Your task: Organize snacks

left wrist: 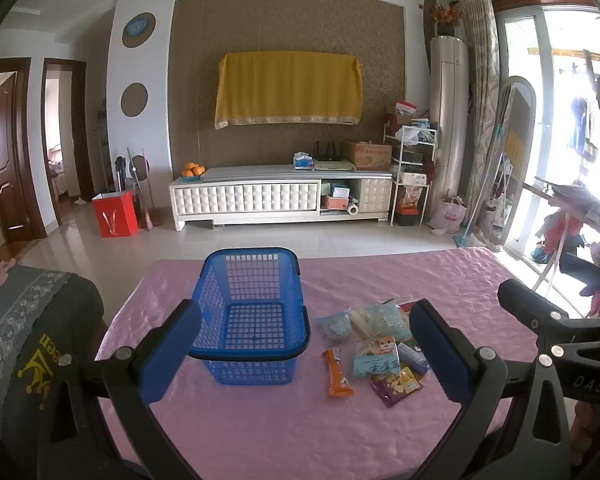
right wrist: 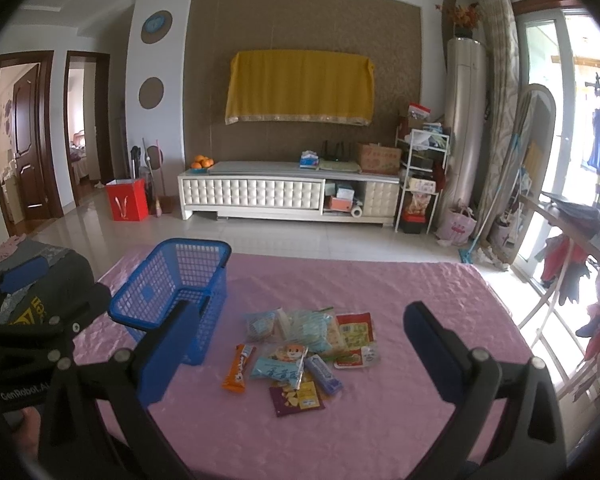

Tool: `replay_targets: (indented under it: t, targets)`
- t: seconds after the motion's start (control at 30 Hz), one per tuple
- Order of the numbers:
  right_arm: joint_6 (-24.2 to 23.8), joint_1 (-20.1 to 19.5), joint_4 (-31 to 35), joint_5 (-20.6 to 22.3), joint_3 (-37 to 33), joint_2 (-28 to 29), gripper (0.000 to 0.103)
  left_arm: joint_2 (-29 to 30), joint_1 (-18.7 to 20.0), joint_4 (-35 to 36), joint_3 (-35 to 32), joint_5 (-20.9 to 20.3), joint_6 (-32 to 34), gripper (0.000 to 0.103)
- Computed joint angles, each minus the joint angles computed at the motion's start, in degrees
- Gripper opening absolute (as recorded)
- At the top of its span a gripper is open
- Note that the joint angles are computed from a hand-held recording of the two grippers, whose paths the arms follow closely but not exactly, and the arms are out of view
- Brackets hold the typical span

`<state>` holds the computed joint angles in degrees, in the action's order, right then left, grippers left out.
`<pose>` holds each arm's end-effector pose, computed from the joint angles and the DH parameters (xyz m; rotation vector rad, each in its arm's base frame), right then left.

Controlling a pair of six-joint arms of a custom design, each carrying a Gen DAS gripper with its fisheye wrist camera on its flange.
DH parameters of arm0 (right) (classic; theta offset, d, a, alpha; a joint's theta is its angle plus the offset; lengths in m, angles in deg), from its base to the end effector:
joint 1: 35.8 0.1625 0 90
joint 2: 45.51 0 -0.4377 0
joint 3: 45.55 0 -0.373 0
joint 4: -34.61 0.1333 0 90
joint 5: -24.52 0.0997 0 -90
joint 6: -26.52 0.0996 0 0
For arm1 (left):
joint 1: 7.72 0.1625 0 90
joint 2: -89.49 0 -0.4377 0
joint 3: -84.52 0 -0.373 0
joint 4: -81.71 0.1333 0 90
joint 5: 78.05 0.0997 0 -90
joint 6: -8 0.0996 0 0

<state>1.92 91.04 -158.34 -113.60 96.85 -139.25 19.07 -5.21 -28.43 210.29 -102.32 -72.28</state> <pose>0.2452 -0.2286 0.3614 0.6719 -2.0895 1.1926 -0.4064 -0.2421 0.1771 0.5663 2.0856 -1.2884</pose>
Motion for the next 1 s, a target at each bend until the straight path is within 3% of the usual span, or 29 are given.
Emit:
replay_targets:
  t: [1.0]
  targets:
    - [0.5, -0.6, 1.4, 0.5, 0.7, -0.8, 0.103, -1.6, 0.0, 0.5, 0.5, -1.2, -0.2, 0.103]
